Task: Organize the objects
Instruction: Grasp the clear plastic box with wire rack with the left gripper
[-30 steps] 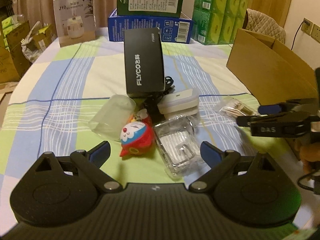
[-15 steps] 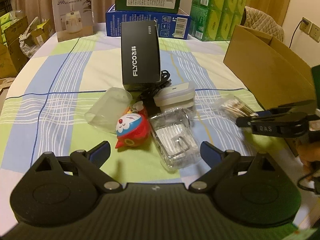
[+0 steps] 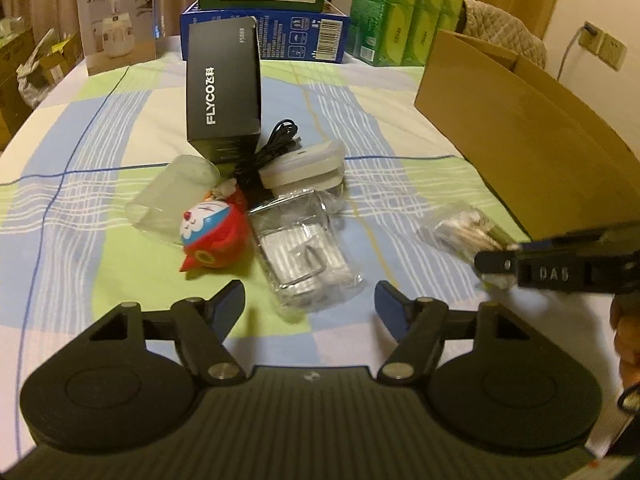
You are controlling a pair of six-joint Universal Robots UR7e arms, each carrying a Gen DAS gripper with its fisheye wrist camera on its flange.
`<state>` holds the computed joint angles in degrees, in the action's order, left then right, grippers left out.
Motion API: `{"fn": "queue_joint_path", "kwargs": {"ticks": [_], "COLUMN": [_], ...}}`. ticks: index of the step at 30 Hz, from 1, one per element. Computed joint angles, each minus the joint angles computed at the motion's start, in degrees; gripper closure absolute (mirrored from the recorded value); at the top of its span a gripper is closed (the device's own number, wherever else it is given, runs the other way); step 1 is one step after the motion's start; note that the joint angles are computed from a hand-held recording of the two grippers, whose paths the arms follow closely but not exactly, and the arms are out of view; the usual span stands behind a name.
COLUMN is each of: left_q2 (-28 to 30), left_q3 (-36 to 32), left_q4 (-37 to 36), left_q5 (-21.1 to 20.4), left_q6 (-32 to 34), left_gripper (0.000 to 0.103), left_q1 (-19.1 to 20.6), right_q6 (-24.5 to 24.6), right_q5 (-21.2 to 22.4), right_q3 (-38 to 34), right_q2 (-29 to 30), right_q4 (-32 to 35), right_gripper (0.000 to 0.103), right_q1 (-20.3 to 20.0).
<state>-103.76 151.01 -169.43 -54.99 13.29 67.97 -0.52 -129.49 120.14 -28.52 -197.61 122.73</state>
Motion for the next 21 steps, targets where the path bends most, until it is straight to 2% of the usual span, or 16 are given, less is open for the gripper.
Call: {"fn": "queue_joint_path", "kwargs": {"ticks": [2, 5, 9, 14, 17, 21], "left_q2": [2.0, 4.9, 7.5, 7.7, 5.5, -1.8], "left_q3": [-0.4, -0.7, -1.2, -1.0, -0.8, -0.1], "left_q4": [-2.2, -5.8, -8.9, -8.4, -5.0, 5.4], "left_q5": [-0.2, 0.9, 1.9, 3.4, 3.0, 0.6], "left_q6": [-0.9, -2.1, -3.1, -3.1, -4.0, -4.6], "left_gripper": [0.049, 0.06, 0.063, 0.071, 0.072, 0.073], "left_q1": [0.6, 0.7, 0.8, 0.4, 0.0, -1.4], "right_q6": [0.3, -0.3, -0.4, -0.6, -0.4, 1.3], "right_q5": [0.7, 1.3, 1.8, 2.2, 2.7, 3.4], "right_q3": [0.0, -0.2, -0.5, -0.1, 0.2, 1.4], "right_q2": [-0.1, 0.2, 0.5, 0.3, 0.0, -0.9], "right_q4": [0.2, 0.1, 0.3, 0.3, 0.6, 1.6], "right_gripper": [0.077, 0.077, 0.077, 0.077, 0.077, 0.077], "right_q1": [-0.3, -0.2, -0.3, -0.5, -0.4, 0.2]}}
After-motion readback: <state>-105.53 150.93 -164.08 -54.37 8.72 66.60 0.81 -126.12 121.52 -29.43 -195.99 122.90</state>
